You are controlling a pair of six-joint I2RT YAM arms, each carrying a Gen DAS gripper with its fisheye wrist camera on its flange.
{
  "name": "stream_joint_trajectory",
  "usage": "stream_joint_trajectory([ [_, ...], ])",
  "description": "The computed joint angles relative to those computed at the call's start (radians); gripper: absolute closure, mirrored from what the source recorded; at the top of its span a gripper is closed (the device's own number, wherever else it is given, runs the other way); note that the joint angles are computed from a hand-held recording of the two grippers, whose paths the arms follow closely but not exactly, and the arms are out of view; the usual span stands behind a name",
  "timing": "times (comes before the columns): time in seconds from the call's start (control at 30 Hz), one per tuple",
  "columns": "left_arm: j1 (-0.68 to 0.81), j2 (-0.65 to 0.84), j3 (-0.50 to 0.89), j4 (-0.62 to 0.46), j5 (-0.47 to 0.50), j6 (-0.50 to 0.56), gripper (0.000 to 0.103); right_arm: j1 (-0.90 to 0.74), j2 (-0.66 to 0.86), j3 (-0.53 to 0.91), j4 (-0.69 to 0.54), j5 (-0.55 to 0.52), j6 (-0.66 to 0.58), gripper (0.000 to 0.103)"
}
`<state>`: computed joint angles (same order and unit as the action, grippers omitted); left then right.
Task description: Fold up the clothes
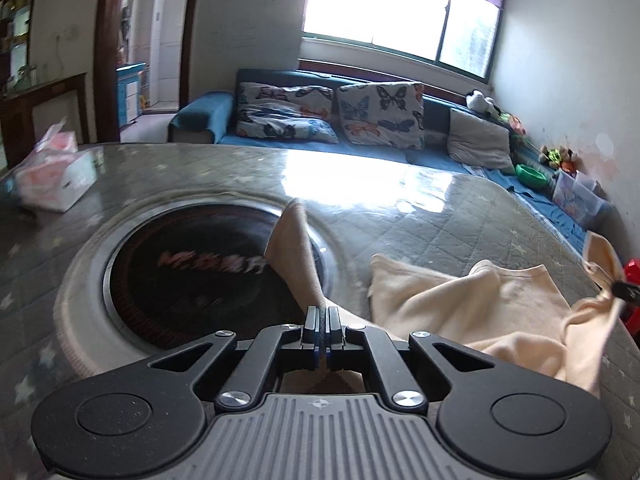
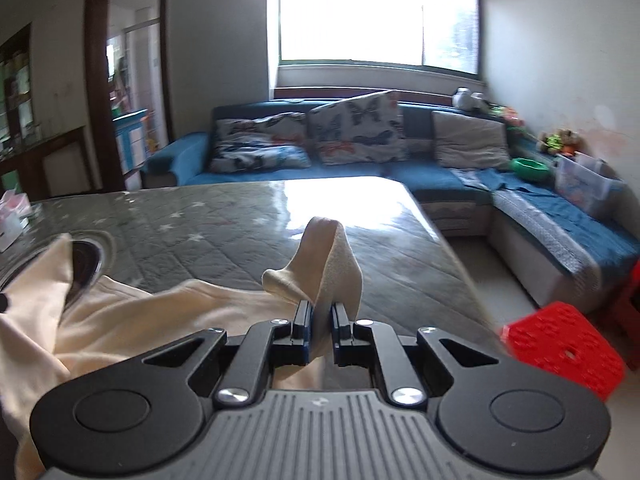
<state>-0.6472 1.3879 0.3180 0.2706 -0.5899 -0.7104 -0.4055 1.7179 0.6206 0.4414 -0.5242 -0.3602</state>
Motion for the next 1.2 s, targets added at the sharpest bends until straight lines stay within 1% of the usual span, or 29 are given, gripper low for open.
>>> stream_joint_trajectory([
  [0.13, -0.054, -0.151, -0.086, -0.102, -0.054, -0.092, 0.100, -0.100, -0.032, -0.066, 0.018, -0.028, -0.020, 0.094],
  [0.23, -0.114, -0.269, -0.136, -0.213, -0.097, -0.175, 0.100, -0.178, -0.036, -0.116, 0.045, -0.036, -0.059, 0.095],
  [0.3, -0.158, -0.341, -0.161, -0.297, -0.119, -0.235, 0.100, -0.227, -0.039, -0.134, 0.042, -0.040, -0.070, 0.095],
  [0.37, -0.186, -0.387, -0.180, -0.351, -0.123, -0.270, 0.100, -0.272, -0.031, -0.153, 0.058, -0.035, -0.077, 0.095],
  [0.43, -0.206, -0.393, -0.188, -0.394, -0.127, -0.314, 0.100, -0.311, -0.031, -0.164, 0.034, -0.048, -0.099, 0.091],
  [0.47, -0.210, -0.393, -0.192, -0.404, -0.123, -0.323, 0.100, -0.320, -0.029, -0.161, 0.016, -0.053, -0.110, 0.091],
  [0.5, -0.219, -0.385, -0.194, -0.408, -0.124, -0.334, 0.100, -0.330, -0.027, -0.160, -0.009, -0.066, -0.136, 0.089],
  [0.57, -0.245, -0.371, -0.195, -0.425, -0.138, -0.362, 0.097, -0.338, -0.031, -0.165, -0.036, -0.085, -0.170, 0.075],
  [0.6, -0.257, -0.370, -0.192, -0.435, -0.144, -0.370, 0.097, -0.327, -0.039, -0.177, -0.034, -0.089, -0.179, 0.060],
  [0.63, -0.267, -0.368, -0.189, -0.446, -0.152, -0.381, 0.096, -0.322, -0.041, -0.183, -0.030, -0.092, -0.181, 0.055],
  [0.67, -0.278, -0.366, -0.184, -0.459, -0.161, -0.392, 0.096, -0.311, -0.038, -0.186, -0.023, -0.091, -0.178, 0.055],
  [0.7, -0.288, -0.370, -0.180, -0.477, -0.172, -0.405, 0.096, -0.300, -0.034, -0.188, -0.017, -0.089, -0.173, 0.052],
  [0.73, -0.290, -0.380, -0.177, -0.495, -0.179, -0.415, 0.094, -0.280, -0.026, -0.184, -0.003, -0.075, -0.149, 0.047],
  [0.77, -0.285, -0.396, -0.176, -0.511, -0.184, -0.418, 0.091, -0.259, -0.017, -0.179, 0.011, -0.058, -0.122, 0.046],
  [0.8, -0.278, -0.408, -0.174, -0.526, -0.190, -0.419, 0.084, -0.246, -0.003, -0.169, 0.021, -0.042, -0.102, 0.046],
  [0.83, -0.265, -0.411, -0.171, -0.534, -0.196, -0.417, 0.074, -0.235, 0.012, -0.158, 0.029, -0.026, -0.083, 0.045],
  [0.87, -0.251, -0.414, -0.168, -0.542, -0.202, -0.413, 0.070, -0.228, 0.022, -0.151, 0.037, -0.013, -0.069, 0.044],
  [0.93, -0.212, -0.412, -0.166, -0.533, -0.203, -0.387, 0.059, -0.202, 0.069, -0.125, 0.081, 0.049, -0.016, 0.038],
  [1.07, -0.107, -0.346, -0.165, -0.438, -0.170, -0.312, 0.052, -0.188, 0.135, -0.077, 0.115, 0.107, 0.041, 0.037],
  [1.2, -0.026, -0.236, -0.162, -0.330, -0.138, -0.265, 0.051, -0.191, 0.194, -0.030, 0.135, 0.128, 0.079, 0.037],
])
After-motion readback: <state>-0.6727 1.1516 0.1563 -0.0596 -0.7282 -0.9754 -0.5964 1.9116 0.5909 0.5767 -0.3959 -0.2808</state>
